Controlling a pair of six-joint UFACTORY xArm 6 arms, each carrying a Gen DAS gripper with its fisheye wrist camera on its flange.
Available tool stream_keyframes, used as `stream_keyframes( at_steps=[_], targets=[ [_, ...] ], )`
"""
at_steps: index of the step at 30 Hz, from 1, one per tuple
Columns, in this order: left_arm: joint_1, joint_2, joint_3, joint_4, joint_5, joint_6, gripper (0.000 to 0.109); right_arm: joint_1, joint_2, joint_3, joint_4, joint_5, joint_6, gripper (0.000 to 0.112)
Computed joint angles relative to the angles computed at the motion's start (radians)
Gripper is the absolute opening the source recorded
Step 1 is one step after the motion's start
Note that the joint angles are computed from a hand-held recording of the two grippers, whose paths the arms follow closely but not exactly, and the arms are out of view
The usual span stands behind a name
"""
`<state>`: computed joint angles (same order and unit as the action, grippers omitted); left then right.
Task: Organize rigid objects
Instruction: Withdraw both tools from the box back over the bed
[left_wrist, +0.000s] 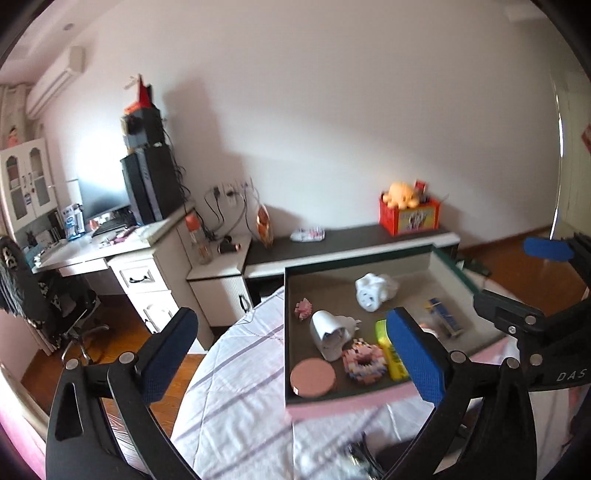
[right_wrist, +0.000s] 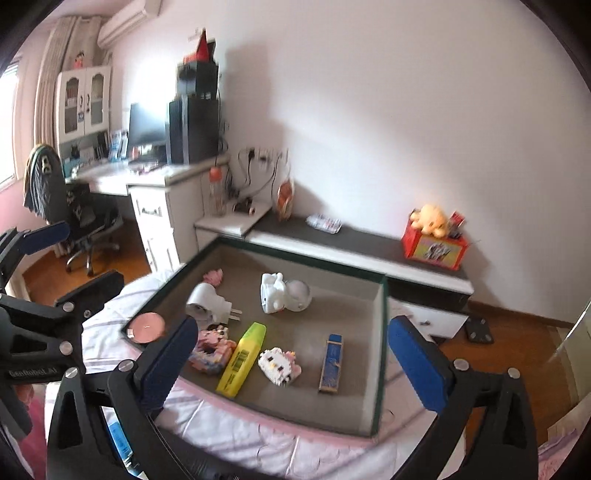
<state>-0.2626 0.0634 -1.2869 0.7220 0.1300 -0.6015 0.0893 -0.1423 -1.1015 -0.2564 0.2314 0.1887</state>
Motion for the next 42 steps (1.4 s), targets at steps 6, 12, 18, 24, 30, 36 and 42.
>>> stream_keyframes(
  at_steps=[6,12,18,24,30,36,42],
  targets=[
    [0.060,-0.267,0.258,0.235,-0.114,-0.269,0.103,0.013,-0.266,0.228,-0.262,-0.060,0.279,0.103],
    [0.120,-0.511,0.438,0.549,-0.141,-0.599,0.103,0.042,-0.515,0.394,-0.516,-0.026,0.561,0.103],
    [0.151,-0.663,0.565,0.557,-0.140,-0.611,0.103,0.129,-0.700,0.489,-0.660,0.104,0.709,0.103],
    [0.154,-0.730,0.636,0.424,-0.145,-0.464,0.103,0.179,-0.795,0.538,-0.649,0.179,0.719,0.103],
    [0.124,-0.750,0.652,0.400,-0.119,-0.427,0.103,0.215,-0.833,0.552,-0.660,0.226,0.731,0.103],
    [0.104,-0.749,0.656,0.404,-0.116,-0.415,0.103,0.220,-0.848,0.558,-0.651,0.243,0.722,0.103],
    [0.081,-0.729,0.650,0.396,-0.096,-0.397,0.103,0.197,-0.842,0.570,-0.623,0.230,0.707,0.103]
  ],
)
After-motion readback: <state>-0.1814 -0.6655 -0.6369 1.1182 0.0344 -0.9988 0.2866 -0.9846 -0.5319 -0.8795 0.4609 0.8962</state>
